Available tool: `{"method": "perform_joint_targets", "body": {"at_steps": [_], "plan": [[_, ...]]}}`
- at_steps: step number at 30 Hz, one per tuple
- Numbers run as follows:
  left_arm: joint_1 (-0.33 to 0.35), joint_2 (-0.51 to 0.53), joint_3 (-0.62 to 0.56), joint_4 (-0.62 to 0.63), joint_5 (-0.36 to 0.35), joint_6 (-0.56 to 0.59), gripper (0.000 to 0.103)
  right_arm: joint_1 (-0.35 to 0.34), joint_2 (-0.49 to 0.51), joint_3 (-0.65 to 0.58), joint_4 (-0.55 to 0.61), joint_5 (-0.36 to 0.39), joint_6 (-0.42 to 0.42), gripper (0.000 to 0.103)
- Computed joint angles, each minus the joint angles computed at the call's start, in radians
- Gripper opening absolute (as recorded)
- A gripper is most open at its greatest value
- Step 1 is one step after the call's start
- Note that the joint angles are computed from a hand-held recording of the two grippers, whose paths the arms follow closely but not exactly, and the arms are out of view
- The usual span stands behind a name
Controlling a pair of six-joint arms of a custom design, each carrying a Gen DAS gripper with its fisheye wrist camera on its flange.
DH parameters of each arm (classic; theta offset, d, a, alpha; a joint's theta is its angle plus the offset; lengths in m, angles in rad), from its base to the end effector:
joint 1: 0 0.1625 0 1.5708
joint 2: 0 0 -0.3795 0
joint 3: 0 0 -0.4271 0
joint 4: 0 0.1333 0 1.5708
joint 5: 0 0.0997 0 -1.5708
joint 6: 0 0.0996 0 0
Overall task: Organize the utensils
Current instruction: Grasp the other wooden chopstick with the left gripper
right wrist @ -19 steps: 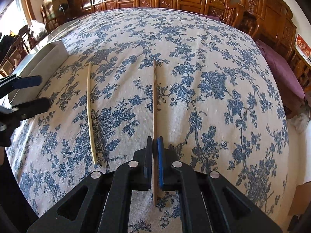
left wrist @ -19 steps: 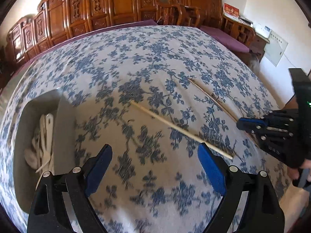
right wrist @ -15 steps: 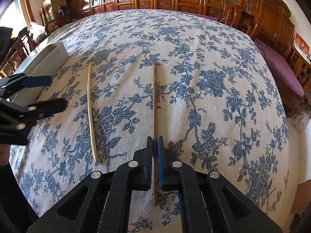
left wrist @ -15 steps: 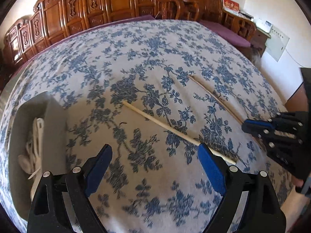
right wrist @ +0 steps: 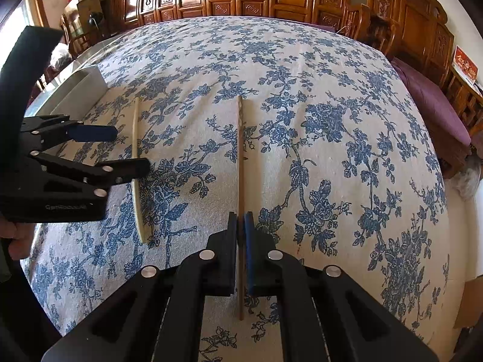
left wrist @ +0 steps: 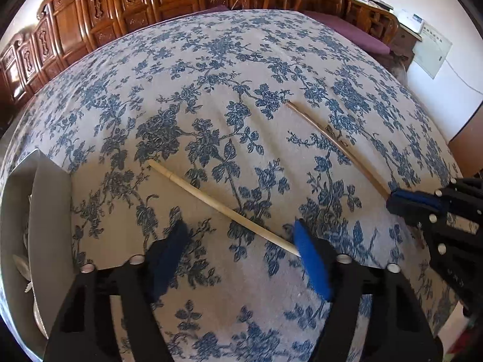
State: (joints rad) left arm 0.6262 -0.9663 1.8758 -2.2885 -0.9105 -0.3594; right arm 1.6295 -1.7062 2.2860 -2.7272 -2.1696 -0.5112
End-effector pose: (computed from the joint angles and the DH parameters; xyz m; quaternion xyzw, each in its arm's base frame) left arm -0.3405 -0.4862 0.0415 0.3013 0.8927 -0.1238 0.3115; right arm 0.1025 -0.4292 0.2899 0.1770 -0.9027 0.2013 0.3365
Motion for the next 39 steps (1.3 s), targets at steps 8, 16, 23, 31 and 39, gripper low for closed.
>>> {"method": "perform_joint_targets", "body": {"at_steps": [8,16,23,31,39], "plan": [[0.022,-0.099,0.057,0.024,-0.028,-0.007,0.009,0.025,0.027,-0.012,0.003,-0.057,0.032,0.006],[0.032,-0.148,0.09,0.025,-0.065,-0.005,0.004,0.029,0.016,0.004,-0.003,-0.061,0.065,0.006],[0.012,-0.203,0.118,0.019,-0.065,0.011,0.004,0.067,0.005,0.021,-0.001,-0.067,0.093,0.006],[-0.006,-0.29,0.14,0.031,-0.034,0.014,0.004,0.161,0.017,-0.001,0.03,-0.064,0.125,0.006],[-0.008,-0.369,0.149,0.046,-0.002,0.02,0.004,0.246,0.076,-0.032,0.036,-0.076,0.145,0.006]]}}
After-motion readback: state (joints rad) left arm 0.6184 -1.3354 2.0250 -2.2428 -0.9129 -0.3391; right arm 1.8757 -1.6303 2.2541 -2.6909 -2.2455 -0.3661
